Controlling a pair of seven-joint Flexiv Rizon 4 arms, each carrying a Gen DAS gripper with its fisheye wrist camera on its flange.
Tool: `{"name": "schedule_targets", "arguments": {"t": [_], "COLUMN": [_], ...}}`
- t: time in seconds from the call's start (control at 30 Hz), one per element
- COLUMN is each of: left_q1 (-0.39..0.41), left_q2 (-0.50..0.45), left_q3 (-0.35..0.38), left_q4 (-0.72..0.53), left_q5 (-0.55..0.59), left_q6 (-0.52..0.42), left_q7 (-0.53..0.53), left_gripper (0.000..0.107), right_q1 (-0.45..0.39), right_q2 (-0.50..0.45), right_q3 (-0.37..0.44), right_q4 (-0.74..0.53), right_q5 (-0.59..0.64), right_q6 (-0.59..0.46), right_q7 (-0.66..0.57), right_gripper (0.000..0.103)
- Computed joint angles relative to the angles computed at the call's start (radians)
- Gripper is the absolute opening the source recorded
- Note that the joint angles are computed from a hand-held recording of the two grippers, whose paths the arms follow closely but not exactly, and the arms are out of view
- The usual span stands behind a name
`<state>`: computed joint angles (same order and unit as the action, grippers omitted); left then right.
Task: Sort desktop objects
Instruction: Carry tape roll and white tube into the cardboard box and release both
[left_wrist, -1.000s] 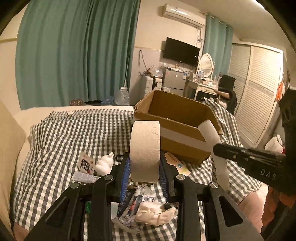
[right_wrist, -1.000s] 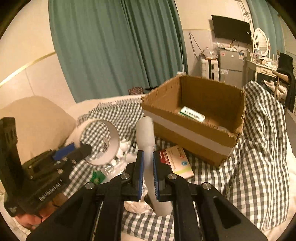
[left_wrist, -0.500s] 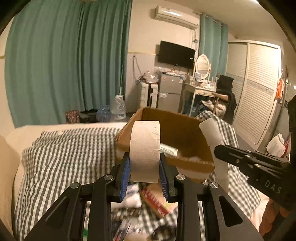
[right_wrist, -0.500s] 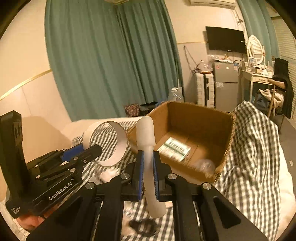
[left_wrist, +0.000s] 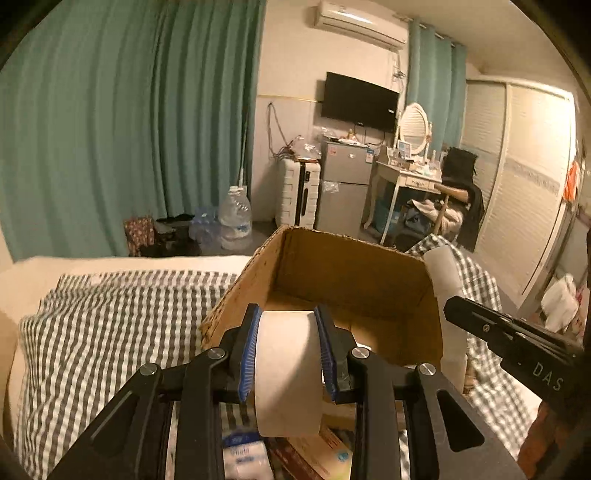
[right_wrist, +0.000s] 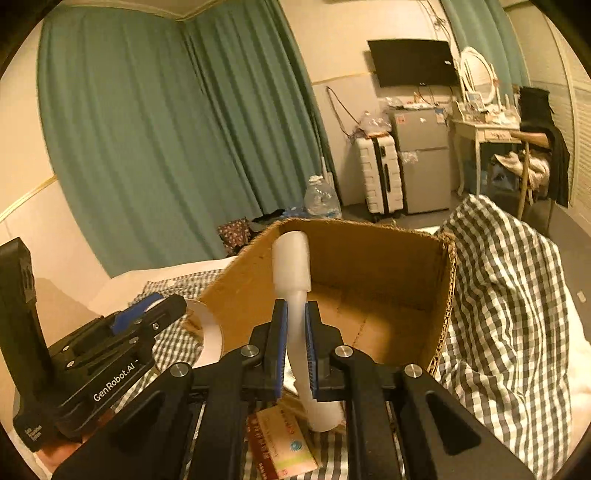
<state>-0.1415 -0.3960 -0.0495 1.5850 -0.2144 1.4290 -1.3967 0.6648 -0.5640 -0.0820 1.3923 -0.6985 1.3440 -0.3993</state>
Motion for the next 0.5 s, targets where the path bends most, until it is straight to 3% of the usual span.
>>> {"name": "schedule_targets", "arguments": {"t": [0.23,0.4,0.47,0.5], "left_q1": [0.024,-0.005,-0.03,-0.027], "left_q2": [-0.092,-0.16,-0.174,-0.175], "left_q3": [-0.064,-0.037,0.009,0.008], "left_q4": [-0.124,-0.229,-0.261,-0.263], "left_q5": [-0.039,-0.048,-0.028,-0.027], "left_q6": [-0.023,-0.078,-0.133,-0.151], "left_q7": [0.077,0.049,0.001,-0.008], "left_gripper": [0.03,0.03,0.034,0.043], "right_q1": [-0.026,-0.04,-0.036,-0.031], "right_q2": [-0.04,-0.072,-0.08,-0.08], "right_q3": [0.028,0.046,0.046,0.043], "right_q4": [-0.044,-0.093,-0.11,-0.112], "right_q5": [0.057,0.098,0.115,0.119], "right_q6": [-0.041,-0.071,-0.124,-0.15], "right_q7": [-0.043,-0.088,-0.093,-0.086], "right_gripper": [0.009,0.011,0.014,0.014]}}
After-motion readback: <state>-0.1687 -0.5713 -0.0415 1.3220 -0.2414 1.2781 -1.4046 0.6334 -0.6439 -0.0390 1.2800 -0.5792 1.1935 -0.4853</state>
